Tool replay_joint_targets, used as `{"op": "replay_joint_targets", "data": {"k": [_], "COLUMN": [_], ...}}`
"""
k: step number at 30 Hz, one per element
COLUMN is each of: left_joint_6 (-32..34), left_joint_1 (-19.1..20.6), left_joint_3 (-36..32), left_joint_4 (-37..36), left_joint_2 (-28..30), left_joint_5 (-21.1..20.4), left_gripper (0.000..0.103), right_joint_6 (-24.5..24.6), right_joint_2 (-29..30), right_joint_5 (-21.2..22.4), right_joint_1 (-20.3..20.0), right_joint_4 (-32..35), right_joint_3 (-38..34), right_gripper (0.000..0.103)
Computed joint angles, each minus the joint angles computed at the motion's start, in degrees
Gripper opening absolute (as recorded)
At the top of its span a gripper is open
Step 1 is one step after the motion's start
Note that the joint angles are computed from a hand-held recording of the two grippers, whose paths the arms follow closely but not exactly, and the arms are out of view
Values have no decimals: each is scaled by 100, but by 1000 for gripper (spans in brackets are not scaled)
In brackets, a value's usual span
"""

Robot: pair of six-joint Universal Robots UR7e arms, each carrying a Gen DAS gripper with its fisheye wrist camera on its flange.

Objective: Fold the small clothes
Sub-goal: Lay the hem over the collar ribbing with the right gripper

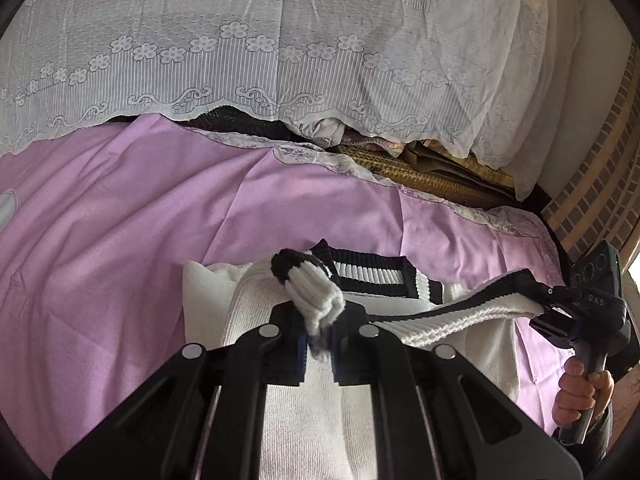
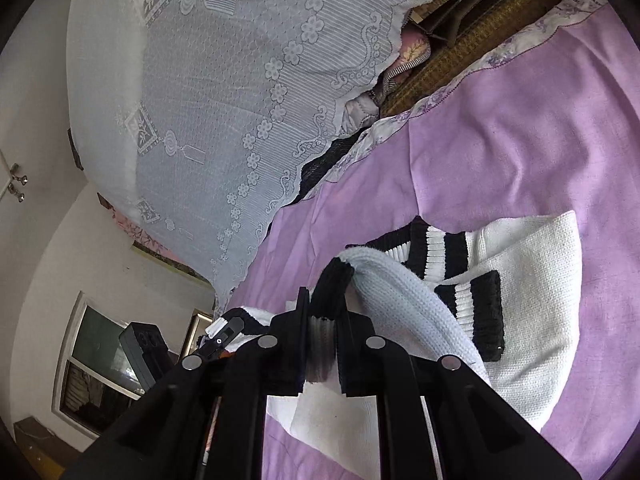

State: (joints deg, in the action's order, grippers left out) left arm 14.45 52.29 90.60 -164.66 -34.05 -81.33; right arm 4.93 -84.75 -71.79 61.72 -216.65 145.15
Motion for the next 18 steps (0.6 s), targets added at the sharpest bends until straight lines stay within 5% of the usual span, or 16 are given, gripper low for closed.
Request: {"op": "replay_joint_targets", "data": {"k": [18], "left_joint_6": [-26], "left_joint_1": [152], "left_joint_3": [-422], "left_joint_4": [-247], "left_joint_2": [675], "left_joint_5": [83], "left_gripper": [7], "right_joint_6": [166], "right_joint_2": [535], "right_joint_5": [200], "right_joint_1": [-555], "right_joint_4": [-147], "right_joint_3": [-277], "right_gripper": [12]}}
